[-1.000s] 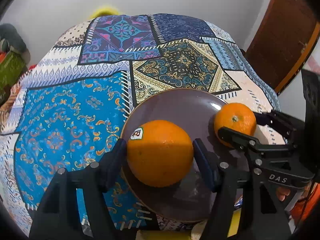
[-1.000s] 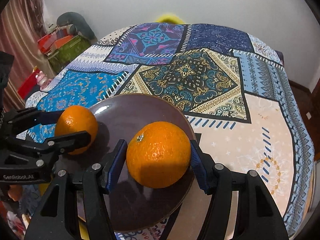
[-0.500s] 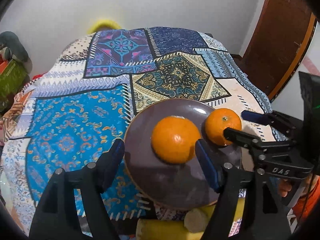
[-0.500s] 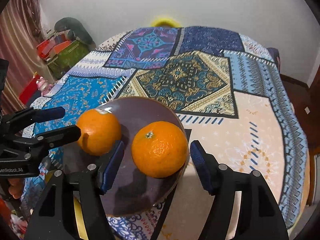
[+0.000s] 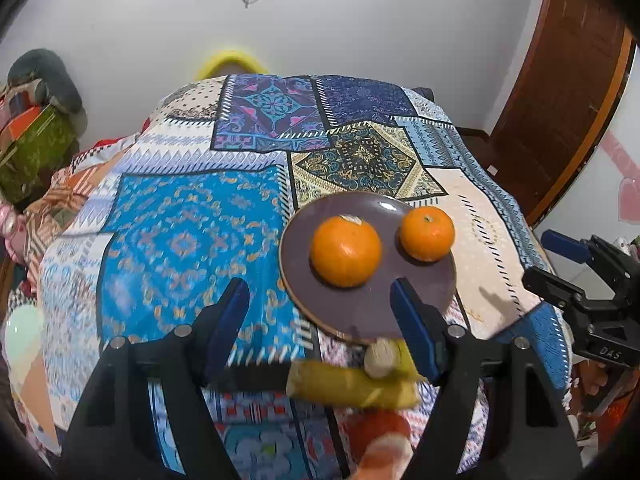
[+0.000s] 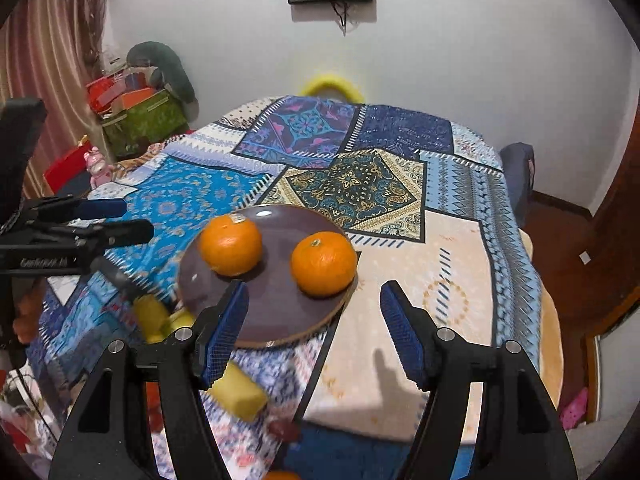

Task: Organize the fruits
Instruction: 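Grasp the pink pomelo piece with the left tool while the right tool grasps the thick yellow-green gourd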

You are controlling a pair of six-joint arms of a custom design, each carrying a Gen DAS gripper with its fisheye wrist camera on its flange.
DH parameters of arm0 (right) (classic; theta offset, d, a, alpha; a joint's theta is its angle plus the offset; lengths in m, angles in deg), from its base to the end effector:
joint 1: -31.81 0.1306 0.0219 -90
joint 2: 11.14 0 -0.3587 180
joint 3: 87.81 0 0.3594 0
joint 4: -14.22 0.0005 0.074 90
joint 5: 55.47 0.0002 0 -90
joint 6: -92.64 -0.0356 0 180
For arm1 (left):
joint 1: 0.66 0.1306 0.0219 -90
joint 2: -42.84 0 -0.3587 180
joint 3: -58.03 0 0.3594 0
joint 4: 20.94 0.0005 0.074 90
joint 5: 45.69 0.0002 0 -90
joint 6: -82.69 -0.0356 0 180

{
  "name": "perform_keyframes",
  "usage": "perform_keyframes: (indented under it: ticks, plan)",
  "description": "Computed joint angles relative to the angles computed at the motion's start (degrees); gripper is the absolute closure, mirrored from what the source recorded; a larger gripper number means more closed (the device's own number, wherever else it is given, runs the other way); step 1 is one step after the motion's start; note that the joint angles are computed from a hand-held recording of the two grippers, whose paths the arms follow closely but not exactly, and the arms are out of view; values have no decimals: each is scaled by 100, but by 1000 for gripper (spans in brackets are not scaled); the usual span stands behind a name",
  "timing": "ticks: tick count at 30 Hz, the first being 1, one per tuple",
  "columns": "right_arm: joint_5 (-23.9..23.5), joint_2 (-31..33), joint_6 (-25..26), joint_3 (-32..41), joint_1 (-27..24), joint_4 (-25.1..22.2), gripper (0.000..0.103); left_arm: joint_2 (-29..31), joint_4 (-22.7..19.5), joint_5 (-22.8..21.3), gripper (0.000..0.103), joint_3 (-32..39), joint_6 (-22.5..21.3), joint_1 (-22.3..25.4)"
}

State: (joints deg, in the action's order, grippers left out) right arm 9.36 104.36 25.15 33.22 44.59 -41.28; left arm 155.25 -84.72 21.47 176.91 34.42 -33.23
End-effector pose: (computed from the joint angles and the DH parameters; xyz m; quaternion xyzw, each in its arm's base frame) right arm 0.5841 0.1475 0.4075 -0.3490 0.8513 0.1757 0.3502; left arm 0.4903 -0.2974 0.4127 -0.1306 0.9331 -0.0151 0.3346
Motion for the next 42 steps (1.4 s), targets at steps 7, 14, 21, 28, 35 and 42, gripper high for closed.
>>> perform_keyframes:
  ticks: [7,14,21,28,35,42]
  plan:
    - [-201,-635,0,-774,-146,81,38,-392,-109,-209,30,-483,429,-389]
    - [-188,-1094,72,-1388,-221,162,38,-544,-168,-139,30,-873,829,-729]
    - [-180,-1422,104,-1922,-263,244,38,-610,-100,50,30,-1225,1107,-975]
    - [-206,-1441,61,-2106,-232,188,38,-505,11,403,30,-1367,1061,-1056]
    - [-163,-1353,135,-2097,-140,164,38,-234,13,650,30,-1348,844,-1062]
    - [-27,-1057,263,-1919,24,33,38,-408,621,891,34,-1845,925,-964]
